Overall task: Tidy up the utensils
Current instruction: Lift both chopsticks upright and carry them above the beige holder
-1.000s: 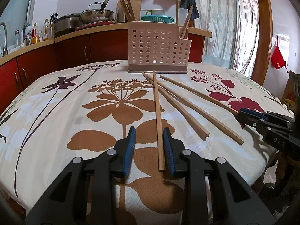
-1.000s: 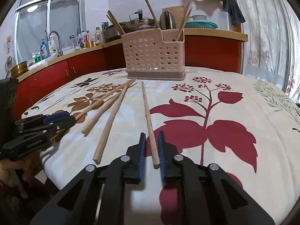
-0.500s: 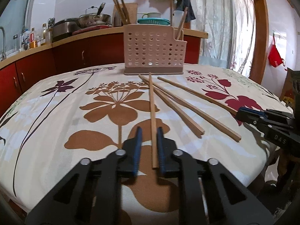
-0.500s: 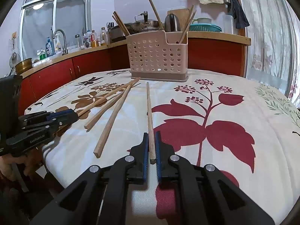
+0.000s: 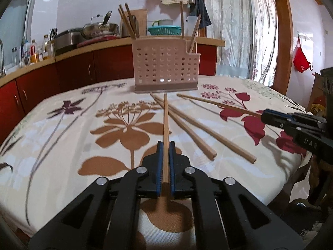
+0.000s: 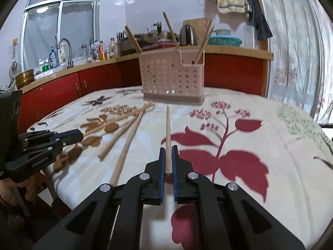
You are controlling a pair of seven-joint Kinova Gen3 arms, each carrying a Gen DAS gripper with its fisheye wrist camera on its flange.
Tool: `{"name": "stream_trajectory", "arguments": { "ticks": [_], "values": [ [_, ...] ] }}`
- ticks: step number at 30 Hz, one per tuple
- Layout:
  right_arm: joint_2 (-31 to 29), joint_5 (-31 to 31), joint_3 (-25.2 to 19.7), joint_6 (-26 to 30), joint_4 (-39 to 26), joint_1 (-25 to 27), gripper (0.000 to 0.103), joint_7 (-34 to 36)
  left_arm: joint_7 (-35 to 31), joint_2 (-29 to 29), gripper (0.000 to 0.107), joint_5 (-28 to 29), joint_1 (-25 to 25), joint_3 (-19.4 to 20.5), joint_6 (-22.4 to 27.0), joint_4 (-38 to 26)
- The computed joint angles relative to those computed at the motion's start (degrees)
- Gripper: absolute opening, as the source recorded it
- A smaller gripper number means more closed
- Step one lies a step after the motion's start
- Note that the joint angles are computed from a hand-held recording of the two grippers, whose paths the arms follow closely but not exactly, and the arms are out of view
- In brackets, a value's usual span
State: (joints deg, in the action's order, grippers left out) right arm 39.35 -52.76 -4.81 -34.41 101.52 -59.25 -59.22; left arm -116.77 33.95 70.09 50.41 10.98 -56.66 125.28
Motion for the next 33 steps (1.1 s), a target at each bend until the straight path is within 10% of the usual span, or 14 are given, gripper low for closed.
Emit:
{"name": "stream_trajectory", "arguments": {
  "ticks": [19, 33],
  "values": [
    [-7.57, -2.94, -3.65, -8.43, 1.82, 0.99, 0.007, 4.52, -13.12, -13.04, 0.006, 6.97, -0.49, 3.24, -4.49, 0.61],
    [-7.63, -5.52, -3.32, -0.19, -6.67, 5.03, 0.007, 12.22, -28.36, -23.51, 0.006, 10.14, -13.55, 3.37, 14.82, -4.02]
  ]
}}
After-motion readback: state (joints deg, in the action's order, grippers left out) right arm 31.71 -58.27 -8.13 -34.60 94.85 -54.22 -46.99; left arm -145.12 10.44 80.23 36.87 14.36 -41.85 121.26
